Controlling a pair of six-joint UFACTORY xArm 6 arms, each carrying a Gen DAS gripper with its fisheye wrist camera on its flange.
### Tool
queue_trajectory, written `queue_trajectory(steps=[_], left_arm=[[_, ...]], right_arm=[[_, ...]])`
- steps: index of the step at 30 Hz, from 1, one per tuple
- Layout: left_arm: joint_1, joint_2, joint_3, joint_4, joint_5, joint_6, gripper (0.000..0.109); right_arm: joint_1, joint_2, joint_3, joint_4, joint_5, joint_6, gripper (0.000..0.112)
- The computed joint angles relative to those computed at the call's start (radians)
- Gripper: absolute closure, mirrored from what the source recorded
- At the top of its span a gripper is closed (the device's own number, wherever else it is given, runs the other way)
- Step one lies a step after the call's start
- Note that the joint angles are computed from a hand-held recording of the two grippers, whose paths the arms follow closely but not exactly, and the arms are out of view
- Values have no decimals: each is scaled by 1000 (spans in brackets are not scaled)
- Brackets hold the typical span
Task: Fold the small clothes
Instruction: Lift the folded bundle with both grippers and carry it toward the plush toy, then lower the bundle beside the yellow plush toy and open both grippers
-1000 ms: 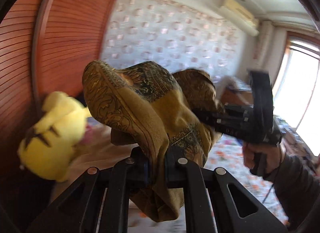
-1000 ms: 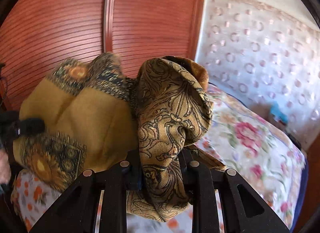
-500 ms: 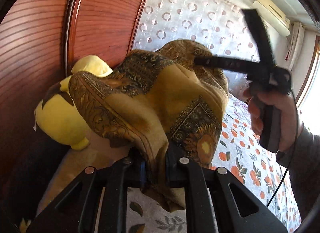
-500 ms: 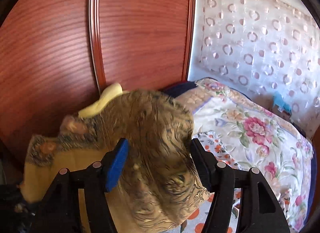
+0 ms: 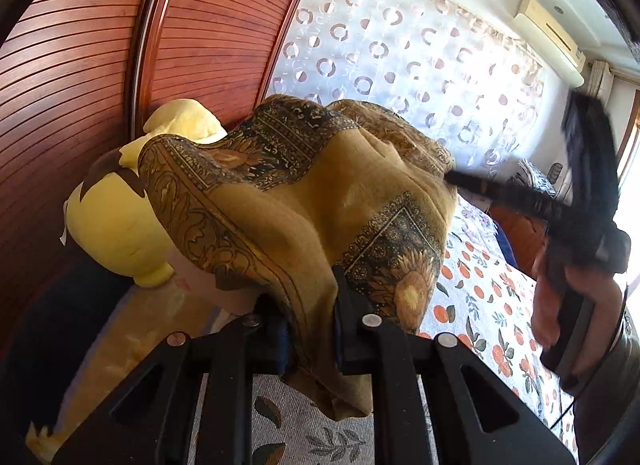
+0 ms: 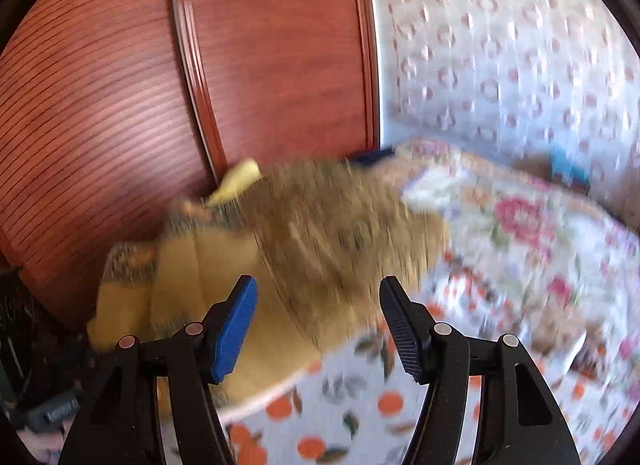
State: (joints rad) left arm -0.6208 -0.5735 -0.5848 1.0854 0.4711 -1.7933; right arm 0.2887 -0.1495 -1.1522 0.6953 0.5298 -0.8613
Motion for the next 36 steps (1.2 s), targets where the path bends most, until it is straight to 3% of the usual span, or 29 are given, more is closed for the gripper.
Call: queue_trajectory(steps=[2,5,8,11,12,14,15,17,20,22,25,27,29,33,35,36], left_arm=[[-10,1,-6,1,14,4,92],[-23,-4,-11,3,35,-1,92],[-23,-10,-6,-4,35,1,92],[-30,-14,-7,-9,44,4,92],[-33,-16,-9,-5,45,-2,92],[-49,-12,-21,11,61,-12,92],[-55,-6,-29,23,62,-22,92],[-52,16,-50,28,38,-20,92],[-59,44,-75,29,50,-11,92],[-57,45,-72,4,61,6,91],[-52,28,-49,-27,44,46,81],[-87,19,-54,-41,100,86,75],[-126,10,-65,-37,160,108,63],[-197,-4,-92,-38,254,171,55],[-224,-9,-103,-41,266,190,39],[-241,-8,-111,-43,276,198,36]], right_arm=[[-13,31,-16,-27,34,57,46],[-23,82,-67,-21,71,135,36],[-47,163,-166,26,168,184,32],[-73,226,-244,127,239,145,33],[-74,232,-253,150,230,127,55],[-59,242,-289,130,214,118,86],[-52,256,-312,130,203,104,96],[-27,265,-342,126,160,65,98],[-3,291,-386,81,124,94,98],[20,264,-330,-1,83,131,98],[36,259,-266,-123,4,166,94],[37,250,-248,-145,-18,186,84],[31,217,-209,-125,-33,183,83],[23,50,-48,-85,-77,134,82],[12,-52,46,-55,-83,104,81],[10,-111,101,-44,-87,92,81]])
